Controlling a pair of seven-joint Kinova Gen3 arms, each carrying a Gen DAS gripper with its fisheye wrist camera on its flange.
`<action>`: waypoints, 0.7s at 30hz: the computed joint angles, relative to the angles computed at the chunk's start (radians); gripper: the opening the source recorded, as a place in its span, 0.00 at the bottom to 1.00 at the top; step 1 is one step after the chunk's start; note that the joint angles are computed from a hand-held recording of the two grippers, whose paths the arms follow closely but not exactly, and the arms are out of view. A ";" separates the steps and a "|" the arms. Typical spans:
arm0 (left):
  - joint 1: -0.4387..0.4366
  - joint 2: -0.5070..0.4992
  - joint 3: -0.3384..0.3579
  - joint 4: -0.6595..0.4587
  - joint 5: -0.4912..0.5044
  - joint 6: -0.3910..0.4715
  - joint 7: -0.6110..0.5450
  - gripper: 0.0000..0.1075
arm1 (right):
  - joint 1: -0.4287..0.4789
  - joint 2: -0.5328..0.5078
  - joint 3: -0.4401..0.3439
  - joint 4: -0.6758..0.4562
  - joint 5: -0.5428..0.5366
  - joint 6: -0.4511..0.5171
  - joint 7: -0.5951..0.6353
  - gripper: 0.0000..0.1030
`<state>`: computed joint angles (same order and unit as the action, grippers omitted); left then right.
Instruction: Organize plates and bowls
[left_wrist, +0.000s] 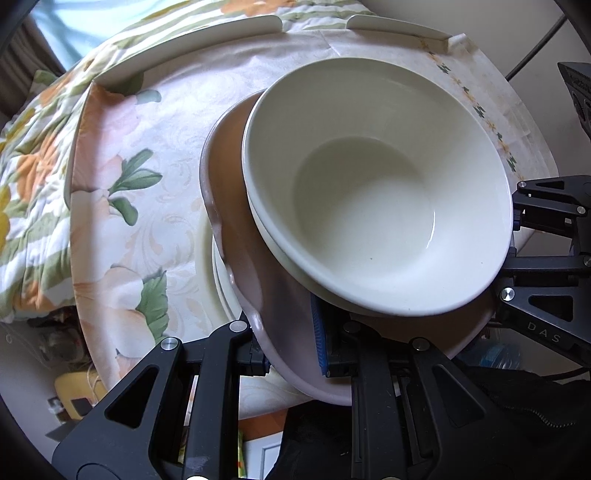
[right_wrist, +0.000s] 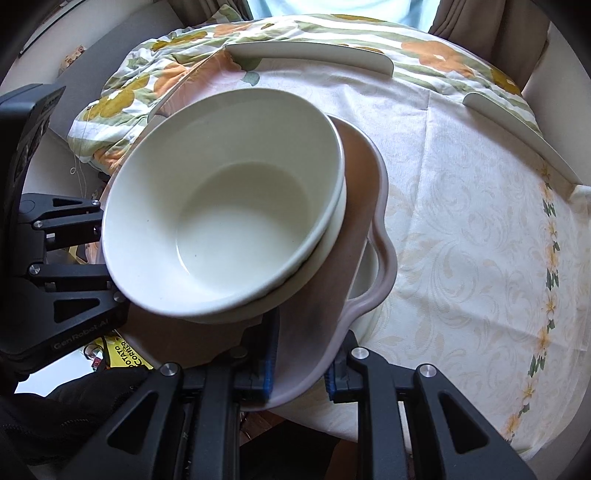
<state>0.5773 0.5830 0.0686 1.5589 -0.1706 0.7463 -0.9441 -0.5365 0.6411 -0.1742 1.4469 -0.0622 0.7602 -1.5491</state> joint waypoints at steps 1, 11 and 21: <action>0.002 0.000 -0.002 0.002 -0.002 -0.003 0.004 0.14 | -0.002 0.001 0.001 -0.001 -0.001 0.000 -0.003 0.18; -0.002 0.004 0.001 -0.028 -0.001 0.048 -0.002 0.14 | 0.017 0.016 -0.007 -0.035 -0.023 0.046 0.007 0.19; 0.040 -0.003 0.000 -0.083 -0.051 0.162 0.001 0.74 | 0.030 -0.008 -0.008 -0.042 -0.040 0.094 0.025 0.38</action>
